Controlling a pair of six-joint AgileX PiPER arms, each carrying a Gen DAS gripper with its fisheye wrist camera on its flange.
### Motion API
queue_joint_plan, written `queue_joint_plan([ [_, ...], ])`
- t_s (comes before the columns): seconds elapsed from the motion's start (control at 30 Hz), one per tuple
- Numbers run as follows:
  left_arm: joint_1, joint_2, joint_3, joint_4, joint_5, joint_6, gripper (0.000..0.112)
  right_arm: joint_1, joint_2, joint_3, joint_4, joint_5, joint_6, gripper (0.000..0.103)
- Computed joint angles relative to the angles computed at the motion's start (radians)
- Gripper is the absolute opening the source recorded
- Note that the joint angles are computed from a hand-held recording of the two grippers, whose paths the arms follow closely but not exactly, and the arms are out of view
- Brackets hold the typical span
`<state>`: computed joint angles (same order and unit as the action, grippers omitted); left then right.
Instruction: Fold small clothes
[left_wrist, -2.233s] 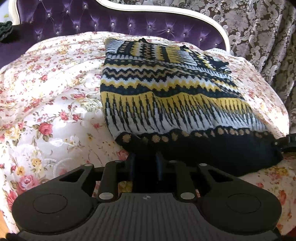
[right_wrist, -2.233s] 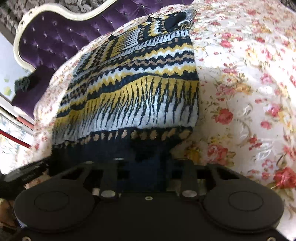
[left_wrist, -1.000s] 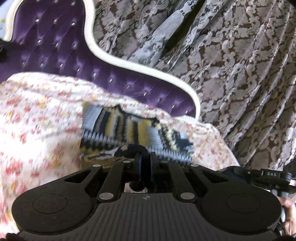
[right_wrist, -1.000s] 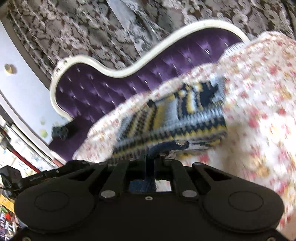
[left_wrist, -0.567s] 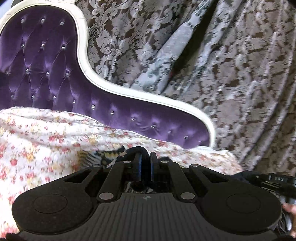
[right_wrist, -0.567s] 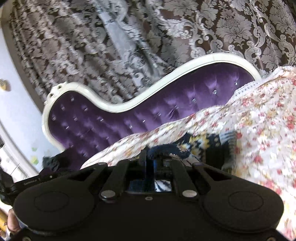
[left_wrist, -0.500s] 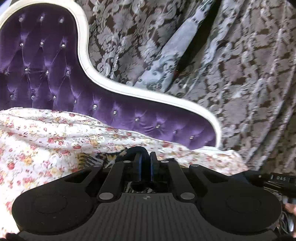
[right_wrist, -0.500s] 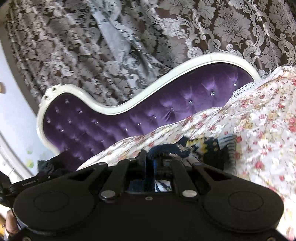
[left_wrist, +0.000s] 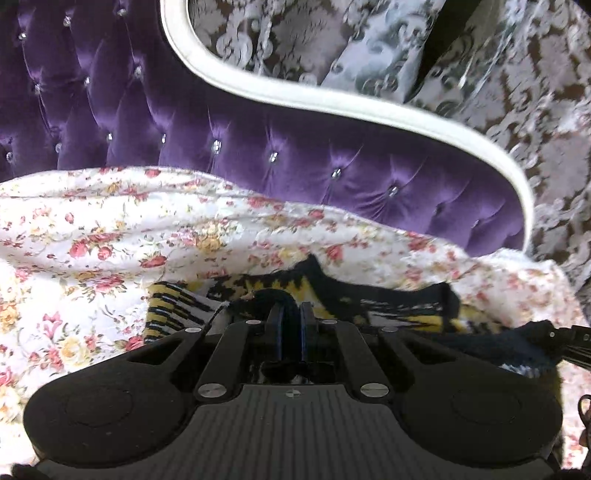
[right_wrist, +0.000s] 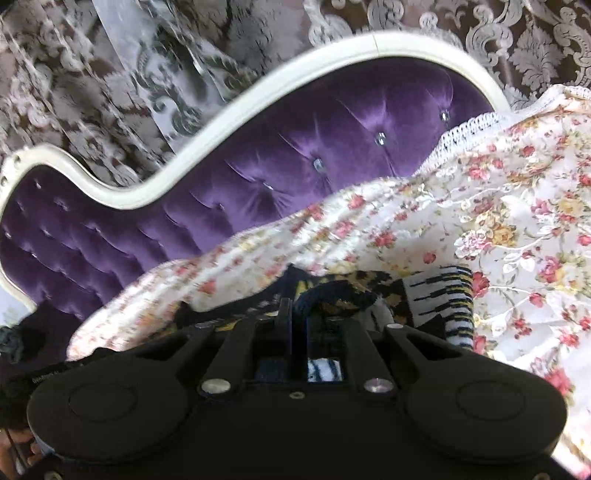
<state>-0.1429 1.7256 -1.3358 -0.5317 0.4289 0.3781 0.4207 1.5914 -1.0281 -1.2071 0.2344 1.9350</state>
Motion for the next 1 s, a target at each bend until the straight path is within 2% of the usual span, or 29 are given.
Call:
queue_joint_plan([
  [0.07,-0.008,0.026,-0.021,0.051,-0.011,-0.045,0.014,-0.003,0.038,-0.027,0.032,0.016,-0.046,0.014],
  [0.1,-0.008,0.033,-0.027,0.061,-0.014,-0.051,0.021,-0.004,0.053,-0.036,0.042,0.022,-0.057,0.015],
  [0.17,-0.014,0.043,-0.034,0.102,-0.042,-0.089,0.047,-0.010,0.072,-0.043,0.024,0.016,-0.037,0.017],
  [0.27,-0.016,0.043,-0.034,0.168,-0.086,-0.148,0.060,-0.016,0.087,-0.049,0.007,0.019,-0.017,0.025],
  [0.3,-0.016,0.041,-0.035,0.189,-0.095,-0.166,0.062,-0.020,0.090,-0.052,0.009,0.020,-0.015,0.028],
  [0.33,-0.015,0.036,-0.032,0.207,-0.105,-0.180,0.063,-0.018,0.087,-0.051,-0.003,0.027,0.001,0.040],
  [0.37,-0.015,0.031,-0.029,0.219,-0.115,-0.189,0.064,-0.018,0.089,-0.053,-0.025,0.033,0.025,0.057],
  [0.4,-0.015,0.025,-0.026,0.230,-0.120,-0.194,0.065,-0.011,0.087,-0.050,-0.081,0.052,0.080,0.066],
  [0.43,-0.015,0.017,-0.023,0.243,-0.122,-0.199,0.066,0.007,0.081,-0.047,-0.126,0.101,0.124,0.080],
  [0.5,-0.016,-0.002,-0.011,0.260,-0.134,-0.205,0.066,0.036,0.076,-0.049,-0.171,0.184,0.149,0.081],
  [0.6,-0.018,-0.044,0.028,0.219,-0.158,-0.134,0.069,0.037,0.050,-0.041,-0.149,0.191,0.103,0.081],
  [0.77,-0.055,-0.113,0.102,0.247,-0.158,-0.039,0.070,0.082,0.015,-0.022,-0.101,0.231,-0.011,0.081],
  [0.87,-0.097,-0.123,0.133,0.355,-0.160,-0.071,0.070,0.128,0.027,-0.038,-0.046,0.275,-0.125,0.081],
  [1.0,-0.137,-0.072,0.117,0.510,-0.138,-0.169,0.070,0.181,0.082,-0.099,0.051,0.333,-0.316,0.079],
])
